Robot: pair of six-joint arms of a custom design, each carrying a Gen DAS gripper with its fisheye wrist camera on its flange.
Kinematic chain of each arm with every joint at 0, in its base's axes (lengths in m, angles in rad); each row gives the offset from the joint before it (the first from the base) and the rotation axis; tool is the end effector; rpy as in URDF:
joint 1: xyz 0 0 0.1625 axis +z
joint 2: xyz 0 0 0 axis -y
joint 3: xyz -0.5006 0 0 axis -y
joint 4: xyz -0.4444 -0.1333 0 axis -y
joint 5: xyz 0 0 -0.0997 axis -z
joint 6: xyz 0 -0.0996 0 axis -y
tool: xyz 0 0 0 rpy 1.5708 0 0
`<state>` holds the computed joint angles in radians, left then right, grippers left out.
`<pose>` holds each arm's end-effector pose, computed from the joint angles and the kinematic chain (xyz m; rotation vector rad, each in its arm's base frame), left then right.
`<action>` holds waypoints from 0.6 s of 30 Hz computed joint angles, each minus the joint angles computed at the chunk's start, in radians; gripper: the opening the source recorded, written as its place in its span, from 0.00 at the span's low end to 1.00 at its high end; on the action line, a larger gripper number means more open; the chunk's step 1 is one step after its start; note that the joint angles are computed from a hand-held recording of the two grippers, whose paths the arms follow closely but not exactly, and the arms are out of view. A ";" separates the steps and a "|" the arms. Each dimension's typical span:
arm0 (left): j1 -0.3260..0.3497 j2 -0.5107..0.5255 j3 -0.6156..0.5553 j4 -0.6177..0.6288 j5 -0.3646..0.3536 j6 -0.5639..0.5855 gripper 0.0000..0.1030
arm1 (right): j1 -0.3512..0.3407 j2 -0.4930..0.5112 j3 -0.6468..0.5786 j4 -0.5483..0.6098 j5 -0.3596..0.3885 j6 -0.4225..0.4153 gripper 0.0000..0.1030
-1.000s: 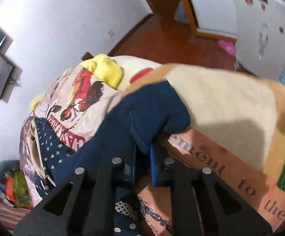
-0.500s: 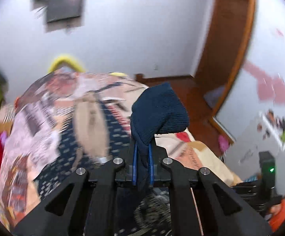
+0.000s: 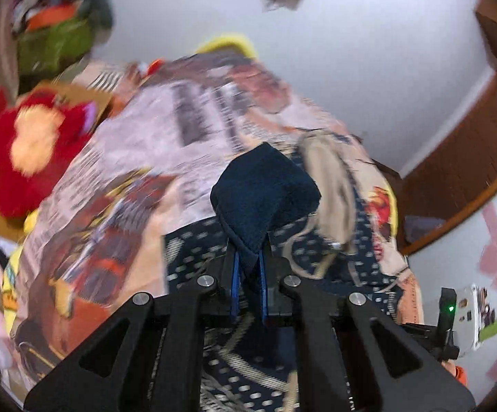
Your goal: Fold large clothes
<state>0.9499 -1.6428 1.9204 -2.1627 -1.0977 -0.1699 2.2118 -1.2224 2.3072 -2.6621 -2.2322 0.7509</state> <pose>-0.1535 -0.5217 0.4865 0.5127 2.7047 -0.6577 0.3441 -0.3405 0.1621 -0.1445 -2.5748 0.5740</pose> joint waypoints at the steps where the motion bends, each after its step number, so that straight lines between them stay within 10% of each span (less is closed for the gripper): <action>1: 0.024 0.000 -0.009 0.018 -0.012 0.000 0.09 | -0.017 0.000 0.008 -0.012 0.014 -0.004 0.04; 9: 0.132 0.019 -0.022 0.188 0.010 0.066 0.09 | -0.069 -0.043 0.074 -0.160 0.073 0.007 0.04; 18: 0.172 0.005 0.054 0.272 0.123 0.114 0.22 | 0.007 0.040 -0.001 -0.016 -0.139 -0.004 0.04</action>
<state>1.1217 -1.6376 1.9740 -1.8905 -0.9747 -0.0554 2.2189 -1.1823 2.3063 -2.6782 -2.3715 0.7466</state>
